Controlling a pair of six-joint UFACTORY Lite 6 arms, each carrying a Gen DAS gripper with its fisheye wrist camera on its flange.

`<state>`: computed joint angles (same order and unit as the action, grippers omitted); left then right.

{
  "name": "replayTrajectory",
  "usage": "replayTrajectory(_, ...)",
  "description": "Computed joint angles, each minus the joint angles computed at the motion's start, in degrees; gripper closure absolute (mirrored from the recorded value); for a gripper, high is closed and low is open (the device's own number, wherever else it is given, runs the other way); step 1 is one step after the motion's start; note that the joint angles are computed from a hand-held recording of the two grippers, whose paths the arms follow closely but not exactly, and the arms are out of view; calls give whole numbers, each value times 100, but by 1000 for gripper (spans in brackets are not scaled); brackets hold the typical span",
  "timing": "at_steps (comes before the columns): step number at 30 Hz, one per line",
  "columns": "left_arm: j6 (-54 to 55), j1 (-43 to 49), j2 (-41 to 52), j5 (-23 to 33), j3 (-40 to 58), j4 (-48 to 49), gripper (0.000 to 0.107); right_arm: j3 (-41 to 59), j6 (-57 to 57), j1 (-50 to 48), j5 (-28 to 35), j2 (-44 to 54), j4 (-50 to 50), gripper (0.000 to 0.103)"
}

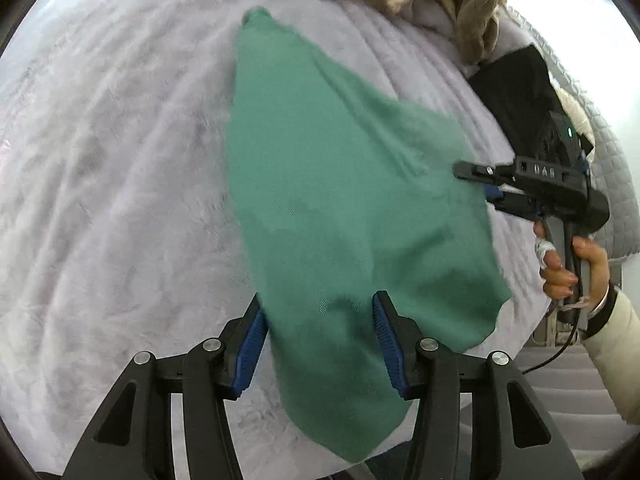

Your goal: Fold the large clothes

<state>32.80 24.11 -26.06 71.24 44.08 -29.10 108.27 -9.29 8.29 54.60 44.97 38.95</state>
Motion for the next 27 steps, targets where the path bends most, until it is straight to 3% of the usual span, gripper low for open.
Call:
replayTrajectory(1, 41, 98, 20, -39, 107, -17, 54, 82, 10, -19, 16, 30, 1, 69)
replayTrajectory(2, 92, 156, 63, -111, 153, -37, 54, 144, 34, -27, 36, 48, -109, 84)
replayTrajectory(3, 156, 193, 157, -214, 164, -49, 54, 386, 189, 35, 53, 186, -393, 88)
replayTrajectory(6, -164, -397, 380, -876, -41, 160, 54, 905, 473, 318, -201, 717, -1442, 88)
replayTrajectory(7, -279, -621, 354, -1089, -221, 230, 50, 912, 466, 235, -192, 853, -1583, 88)
replayTrajectory(8, -227, -618, 278, -1174, -412, 269, 41, 1088, 507, 171, -89, 1072, -1525, 88)
replayTrajectory(11, -176, -417, -11, -1270, -765, 291, 31, 1425, 350, -9, -7, 1532, -1071, 87)
replayTrajectory(16, -215, 59, -233, -692, -507, 692, 31, 347, 535, -160, -201, 478, -1252, 86)
replayTrajectory(21, -124, 109, -728, -131, -162, 896, 31, -1616, -28, -275, -215, -1582, -549, 86)
replayTrajectory(27, -895, -893, -1088, -198, -605, 1312, 31, -2833, 127, 427, -122, -2852, -616, 86)
